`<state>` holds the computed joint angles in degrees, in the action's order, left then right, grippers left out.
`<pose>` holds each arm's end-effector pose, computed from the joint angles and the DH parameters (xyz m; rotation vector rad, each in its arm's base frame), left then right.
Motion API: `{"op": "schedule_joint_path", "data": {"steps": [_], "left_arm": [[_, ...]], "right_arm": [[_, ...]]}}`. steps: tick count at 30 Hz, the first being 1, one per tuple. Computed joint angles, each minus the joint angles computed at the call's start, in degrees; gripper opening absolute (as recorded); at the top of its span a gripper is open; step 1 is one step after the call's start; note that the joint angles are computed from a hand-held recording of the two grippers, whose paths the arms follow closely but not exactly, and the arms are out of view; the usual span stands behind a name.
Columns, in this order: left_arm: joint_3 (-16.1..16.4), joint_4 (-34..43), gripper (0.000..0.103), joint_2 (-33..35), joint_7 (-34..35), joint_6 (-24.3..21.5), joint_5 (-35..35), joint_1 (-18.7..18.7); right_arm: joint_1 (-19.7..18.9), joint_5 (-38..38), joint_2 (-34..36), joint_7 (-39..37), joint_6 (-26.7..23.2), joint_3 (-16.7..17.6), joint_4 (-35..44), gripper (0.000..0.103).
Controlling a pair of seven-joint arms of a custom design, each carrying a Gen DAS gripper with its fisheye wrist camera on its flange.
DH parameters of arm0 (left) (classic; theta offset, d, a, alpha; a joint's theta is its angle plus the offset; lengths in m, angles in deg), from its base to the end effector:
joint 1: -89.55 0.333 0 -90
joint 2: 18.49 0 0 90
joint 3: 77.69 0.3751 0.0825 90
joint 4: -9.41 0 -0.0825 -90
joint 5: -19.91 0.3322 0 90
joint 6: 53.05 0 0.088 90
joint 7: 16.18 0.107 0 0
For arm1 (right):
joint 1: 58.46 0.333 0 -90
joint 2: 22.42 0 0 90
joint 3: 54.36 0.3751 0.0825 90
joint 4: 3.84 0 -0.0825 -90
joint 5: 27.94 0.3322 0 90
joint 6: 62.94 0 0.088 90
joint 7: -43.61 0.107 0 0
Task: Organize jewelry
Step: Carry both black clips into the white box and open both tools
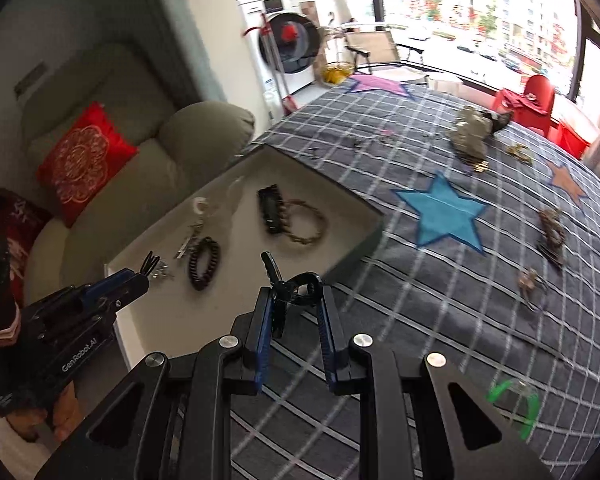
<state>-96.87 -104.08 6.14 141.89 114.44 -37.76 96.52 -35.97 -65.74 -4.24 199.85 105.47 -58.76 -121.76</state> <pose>0.6214 -0.0545 0.3831 -1.5280 2.2865 -0.9601 0.5630 0.2305 0.4282 -1.6206 2.0188 -0.4731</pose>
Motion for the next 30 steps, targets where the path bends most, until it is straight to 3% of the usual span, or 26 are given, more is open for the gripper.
{"op": "schedule_joint_path", "data": {"steps": [3, 6, 16, 30], "left_arm": [[1.29, 0.54, 0.021, 1.02, -2.07, 0.70, 2.60, -1.17], [1.64, 0.77, 0.021, 1.92, -4.37, 1.06, 5.51, -1.70], [2.72, 1.86, 0.021, 4.48, -13.73, 0.84, 15.92, -2.79], [3.24, 3.66, 0.021, 6.94, -22.03, -0.30, 25.12, -3.25]], "right_arm": [[-3.19, 5.72, 2.68, -6.67, -0.50, 4.23, 3.07, 0.024], [-4.33, 10.48, 5.17, -12.46, -1.97, 6.27, 6.26, 0.024], [-4.30, 19.32, 11.22, -23.18, -7.06, 7.38, 14.29, 0.024], [-4.66, 24.53, 15.15, -27.95, -9.58, 7.38, 18.42, 0.024]]}}
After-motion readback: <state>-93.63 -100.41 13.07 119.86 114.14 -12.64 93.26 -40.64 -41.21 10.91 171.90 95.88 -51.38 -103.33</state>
